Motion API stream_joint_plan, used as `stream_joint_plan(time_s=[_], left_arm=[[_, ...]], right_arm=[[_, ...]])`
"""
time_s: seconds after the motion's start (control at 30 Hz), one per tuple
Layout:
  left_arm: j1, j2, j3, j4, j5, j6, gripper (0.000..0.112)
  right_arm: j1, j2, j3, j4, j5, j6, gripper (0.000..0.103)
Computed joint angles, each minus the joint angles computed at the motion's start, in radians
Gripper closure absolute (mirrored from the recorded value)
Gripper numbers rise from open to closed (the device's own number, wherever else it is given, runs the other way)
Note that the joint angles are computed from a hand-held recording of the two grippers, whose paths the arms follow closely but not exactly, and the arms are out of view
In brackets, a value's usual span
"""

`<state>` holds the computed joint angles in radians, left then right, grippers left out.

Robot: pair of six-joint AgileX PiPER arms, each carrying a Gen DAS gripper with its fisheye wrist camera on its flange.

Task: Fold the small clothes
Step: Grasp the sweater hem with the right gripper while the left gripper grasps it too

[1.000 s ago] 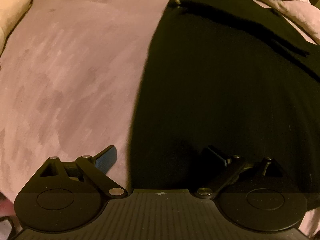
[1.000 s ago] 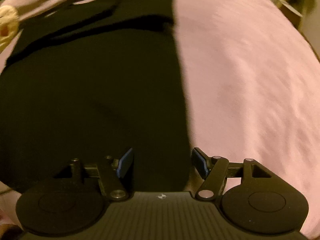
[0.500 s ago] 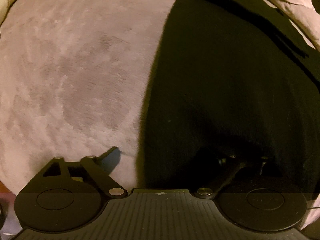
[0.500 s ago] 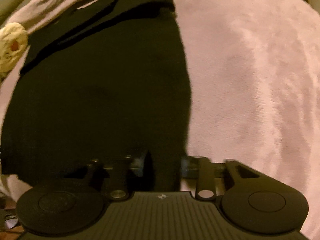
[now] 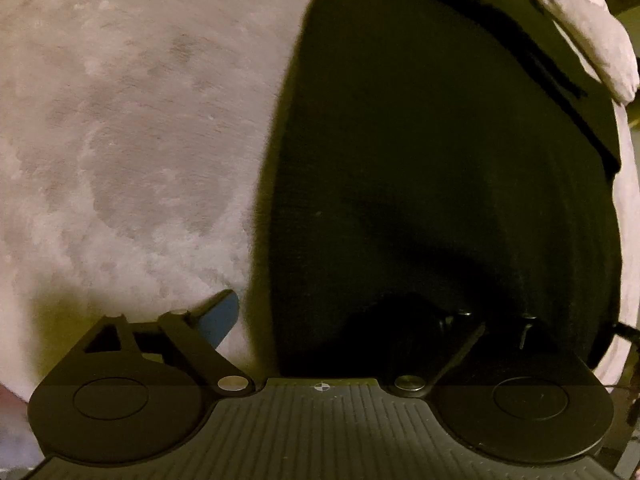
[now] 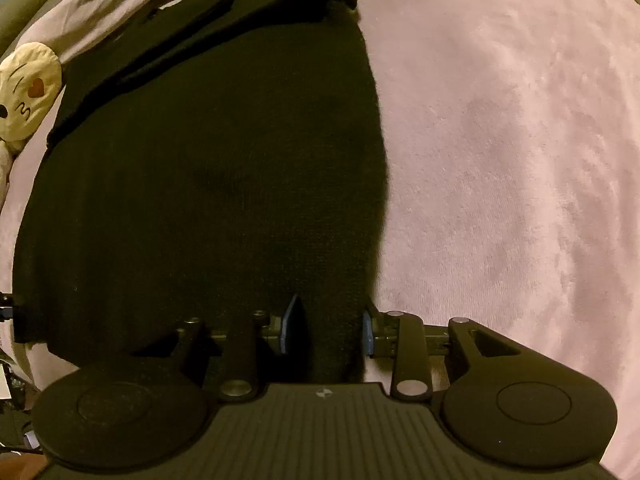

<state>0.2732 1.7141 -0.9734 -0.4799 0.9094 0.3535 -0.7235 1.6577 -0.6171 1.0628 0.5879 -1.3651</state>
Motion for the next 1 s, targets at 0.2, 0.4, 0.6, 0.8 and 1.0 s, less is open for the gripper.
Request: stream_joint_plan(time_s=[0.2, 0.4, 0.6, 0.8, 1.0], left_arm=[[0.016, 0.013, -0.058, 0.022, 0.087, -0.01, 0.07], [0.093, 0.059, -0.115, -0.109, 0.187, 0.073, 0.102], [0.141, 0.03, -0.155, -0.429, 0.142, 0.146, 0.103], [0.065, 0.134, -0.354, -0.516, 0.0, 0.149, 0.103], [-0.065, 0.274, -0.465, -0.395, -0.246, -0.019, 0.1]], right_arm=[[0.006, -0.026, 0.017, 0.007, -0.008, -0.032, 0.077], [-0.041, -0.013, -0.013, 0.014, 0.118, -0.016, 0.093], [-0.129, 0.014, -0.093, 0.167, 0.35, 0.013, 0.094], [-0.078, 0.073, -0.199, 0.44, 0.336, -0.05, 0.094], [0.084, 0.165, -0.319, 0.673, 0.051, -0.138, 0.089]])
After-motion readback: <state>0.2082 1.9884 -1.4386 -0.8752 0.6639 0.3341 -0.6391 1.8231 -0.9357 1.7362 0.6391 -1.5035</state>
